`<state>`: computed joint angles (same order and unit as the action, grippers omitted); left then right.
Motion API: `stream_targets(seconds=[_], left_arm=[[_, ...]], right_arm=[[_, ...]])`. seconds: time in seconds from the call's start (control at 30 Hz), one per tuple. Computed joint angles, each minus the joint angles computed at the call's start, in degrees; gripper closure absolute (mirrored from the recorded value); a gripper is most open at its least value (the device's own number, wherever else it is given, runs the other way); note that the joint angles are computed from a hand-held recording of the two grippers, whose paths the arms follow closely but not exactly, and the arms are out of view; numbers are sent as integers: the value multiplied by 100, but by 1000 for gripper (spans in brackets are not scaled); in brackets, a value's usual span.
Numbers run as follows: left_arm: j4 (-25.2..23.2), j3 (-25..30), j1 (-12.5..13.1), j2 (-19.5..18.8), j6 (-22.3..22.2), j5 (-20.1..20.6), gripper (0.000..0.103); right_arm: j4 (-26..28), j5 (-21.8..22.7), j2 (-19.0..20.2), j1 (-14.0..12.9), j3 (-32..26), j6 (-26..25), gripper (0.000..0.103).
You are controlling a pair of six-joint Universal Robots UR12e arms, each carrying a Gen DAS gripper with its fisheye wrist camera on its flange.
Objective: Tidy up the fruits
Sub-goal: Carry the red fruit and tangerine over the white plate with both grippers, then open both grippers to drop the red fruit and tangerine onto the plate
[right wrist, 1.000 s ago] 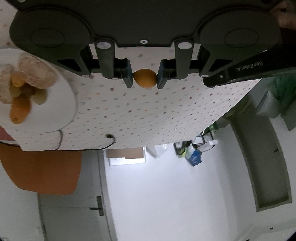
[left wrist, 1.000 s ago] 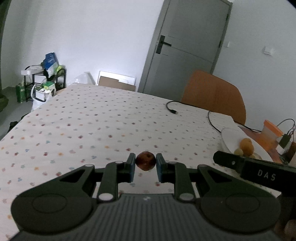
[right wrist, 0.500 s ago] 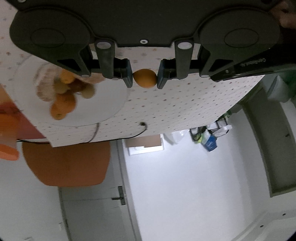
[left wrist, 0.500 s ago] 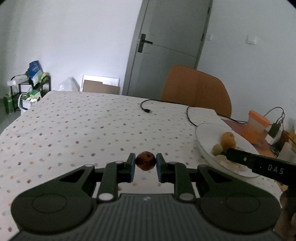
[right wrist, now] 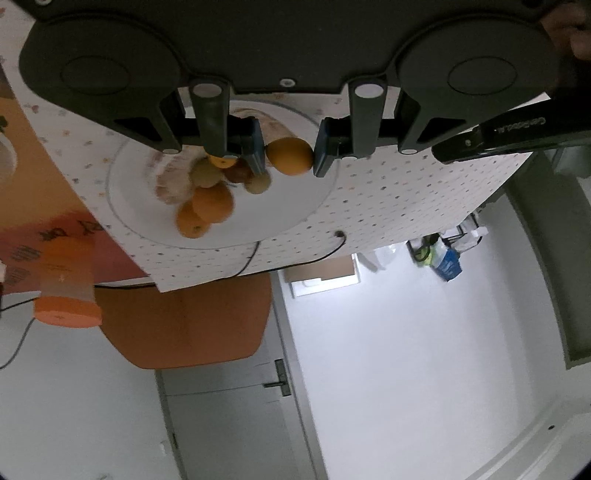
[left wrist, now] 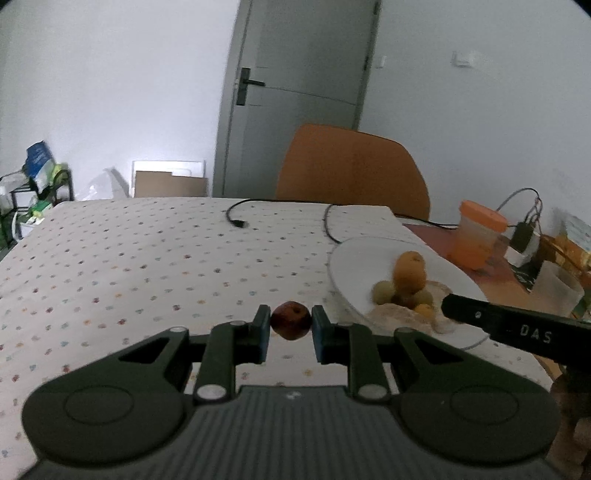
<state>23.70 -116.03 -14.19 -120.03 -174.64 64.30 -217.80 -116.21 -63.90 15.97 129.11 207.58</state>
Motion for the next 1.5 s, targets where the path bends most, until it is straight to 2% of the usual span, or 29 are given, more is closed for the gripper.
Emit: stream_targets(seconds=[0.77, 1.23, 1.3, 1.5], left_arm=[[-388, 441, -435, -172, 522, 96, 81], [-498, 700, -597, -324, 522, 304, 81], [-375, 720, -624, -347, 448, 424, 77], [-413, 694, -573, -297, 242, 485, 77]], right_arm=[[-560, -246, -30, -300, 499, 558, 72], [-724, -68, -1, -406, 591, 596, 72], [-718, -44, 1, -420, 592, 604, 72], [-707, 14, -3, -445, 610, 625, 71]])
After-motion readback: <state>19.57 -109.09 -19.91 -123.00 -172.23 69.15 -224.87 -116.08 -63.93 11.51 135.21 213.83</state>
